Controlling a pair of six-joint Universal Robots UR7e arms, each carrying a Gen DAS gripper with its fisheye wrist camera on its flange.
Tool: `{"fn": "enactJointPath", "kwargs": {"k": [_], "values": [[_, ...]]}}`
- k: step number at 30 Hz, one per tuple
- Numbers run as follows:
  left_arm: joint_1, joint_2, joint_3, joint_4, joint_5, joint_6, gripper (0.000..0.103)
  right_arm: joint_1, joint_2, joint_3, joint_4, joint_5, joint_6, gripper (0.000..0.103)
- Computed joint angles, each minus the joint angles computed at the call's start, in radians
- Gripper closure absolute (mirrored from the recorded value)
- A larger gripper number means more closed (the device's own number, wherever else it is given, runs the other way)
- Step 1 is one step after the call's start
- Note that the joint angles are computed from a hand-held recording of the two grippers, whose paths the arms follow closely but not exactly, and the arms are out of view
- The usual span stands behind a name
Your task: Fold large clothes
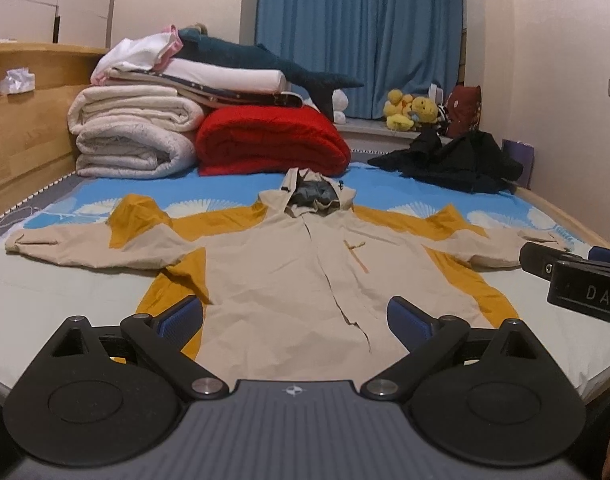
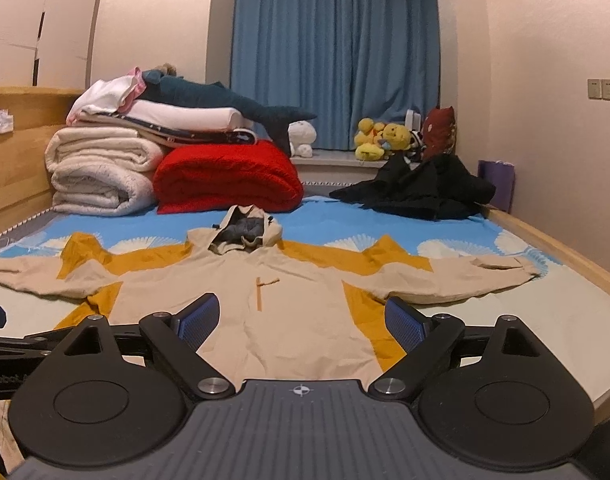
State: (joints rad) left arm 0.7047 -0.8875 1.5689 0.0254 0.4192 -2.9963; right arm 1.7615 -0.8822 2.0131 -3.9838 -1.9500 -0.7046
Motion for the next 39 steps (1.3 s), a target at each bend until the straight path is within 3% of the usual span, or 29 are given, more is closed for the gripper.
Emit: {"fn": "enactJointPath", "kwargs": {"k": [3, 5, 13, 17, 21, 25, 28, 30, 33, 36, 39], "values": [[0.002, 0.005, -0.008, 0.018, 0.004, -0.007, 0.003, -0.004, -0.006, 0.003, 0.005, 0.012, 0.013, 0.012], [0.0, 0.012, -0.011, 0.023, -0.003, 0.007, 0.002, -0.003, 0.001, 0.003, -0.008, 0.007, -0.023, 0.012], [-0.012, -0.007, 0.031, -0.118, -0.035, 0.145, 0.001, -0.001, -0.003, 0.005, -0.001, 0.003, -0.024, 0.012], [-0.011, -0.004, -0.039, -0.029, -0.024, 0.115, 0.001, -0.003, -0.019, 0.008, 0.044, 0.001, 0.019, 0.012], [0.001, -0.009, -0.131, -0.103, -0.019, 0.303, 0.001, 0.003, -0.016, -0.005, 0.055, -0.01, 0.024, 0.012], [0.046, 0.001, -0.247, -0.176, 0.087, 0.448, 0.001, 0.005, -0.006, -0.015, 0.039, -0.006, 0.009, 0.012], [0.1, 0.053, -0.387, -0.133, 0.182, 0.492, 0.006, 0.007, 0.006, -0.031, 0.031, -0.005, -0.016, 0.012], [0.142, 0.109, -0.514, -0.053, 0.24, 0.492, 0.014, 0.008, 0.02, -0.044, 0.009, -0.011, -0.041, 0.012], [0.21, 0.226, -0.771, 0.135, 0.29, 0.459, 0.045, 0.009, 0.036, -0.064, -0.024, -0.018, -0.066, 0.012], [0.276, 0.333, -0.995, 0.224, 0.289, 0.478, 0.061, 0.005, 0.034, -0.079, -0.04, -0.018, -0.079, 0.013], [0.33, 0.434, -1.2, 0.304, 0.276, 0.489, 0.061, 0.002, 0.023, -0.094, -0.036, -0.032, -0.098, 0.016]]}}
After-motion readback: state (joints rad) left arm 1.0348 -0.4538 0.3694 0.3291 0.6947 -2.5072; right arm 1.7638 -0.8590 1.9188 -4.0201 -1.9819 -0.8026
